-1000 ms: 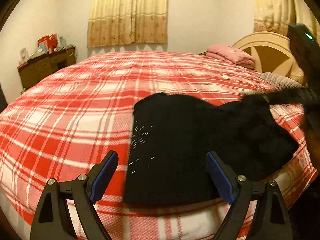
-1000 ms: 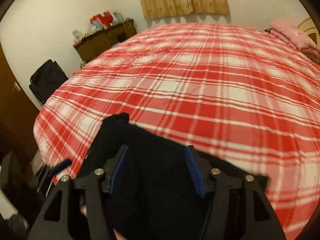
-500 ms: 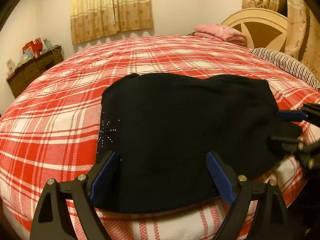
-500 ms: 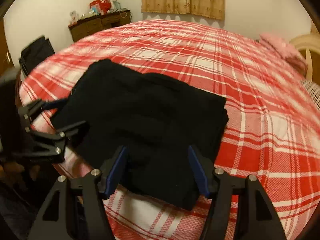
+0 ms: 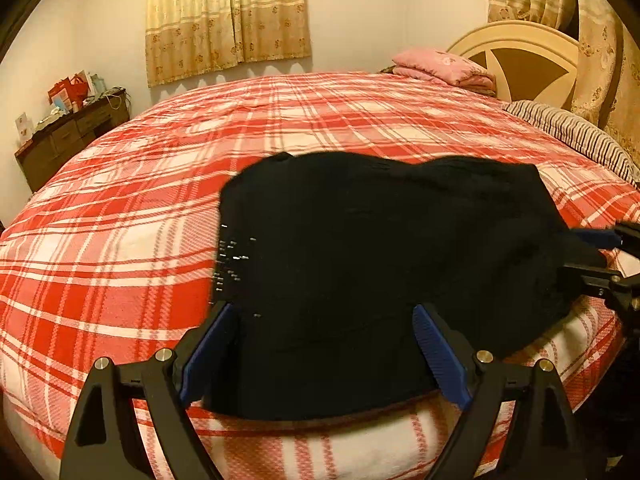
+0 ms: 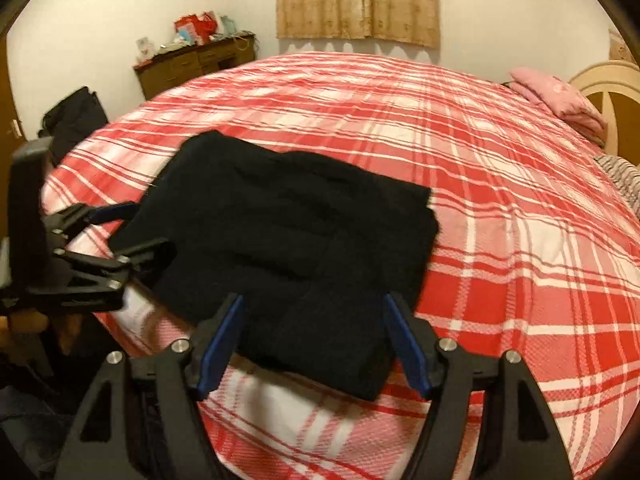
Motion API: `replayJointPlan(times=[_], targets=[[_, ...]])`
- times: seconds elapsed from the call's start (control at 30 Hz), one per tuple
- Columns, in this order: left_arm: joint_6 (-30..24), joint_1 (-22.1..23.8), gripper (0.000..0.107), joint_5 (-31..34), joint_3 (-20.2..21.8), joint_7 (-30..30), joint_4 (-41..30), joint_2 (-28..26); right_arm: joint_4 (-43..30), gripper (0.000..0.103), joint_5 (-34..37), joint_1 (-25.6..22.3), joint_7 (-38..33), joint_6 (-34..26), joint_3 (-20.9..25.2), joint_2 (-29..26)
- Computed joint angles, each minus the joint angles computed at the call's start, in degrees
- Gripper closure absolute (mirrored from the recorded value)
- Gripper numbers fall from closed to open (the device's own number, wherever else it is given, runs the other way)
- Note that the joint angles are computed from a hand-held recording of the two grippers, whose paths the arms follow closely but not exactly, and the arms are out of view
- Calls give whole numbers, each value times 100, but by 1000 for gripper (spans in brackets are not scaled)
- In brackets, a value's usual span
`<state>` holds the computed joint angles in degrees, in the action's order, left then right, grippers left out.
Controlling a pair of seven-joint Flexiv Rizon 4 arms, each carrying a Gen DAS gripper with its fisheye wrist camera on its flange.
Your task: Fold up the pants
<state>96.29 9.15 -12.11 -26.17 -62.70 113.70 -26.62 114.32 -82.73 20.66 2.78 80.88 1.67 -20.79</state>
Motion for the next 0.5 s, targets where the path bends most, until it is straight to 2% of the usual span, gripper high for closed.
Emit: replayJointPlan(times=[0.03,0.1,0.17,0.27,0.33,0.4,0.5], targets=[[55,-68,16,-8,115,-44,-25,0,16,29,221,-32,-80,8,38,-20],[74,-148,16,-31,283,-137,-114,-30,-7,29,51,-148,366,541,-98,-76],[-39,-127,16,-88,338,-192,-222,-97,14,29,159,-215,572,699,-149,-94],[-199,292,16,-188,-118,-42,-253,-216,17,29,257,-250,656,915,-267,-189],[-240,439,16,-256,-296,38,-241,-239,-28,29,-55,-224,1006,1130,-444,-207],[-204,544,16,-285,-429,116,-220,-243,-57,29,-120,-233,1030,1058,-406,-186],[-40,723,16,-221,-638,219,-236,-295,-264,29,-741,-440,1667,1293,-365,-288]])
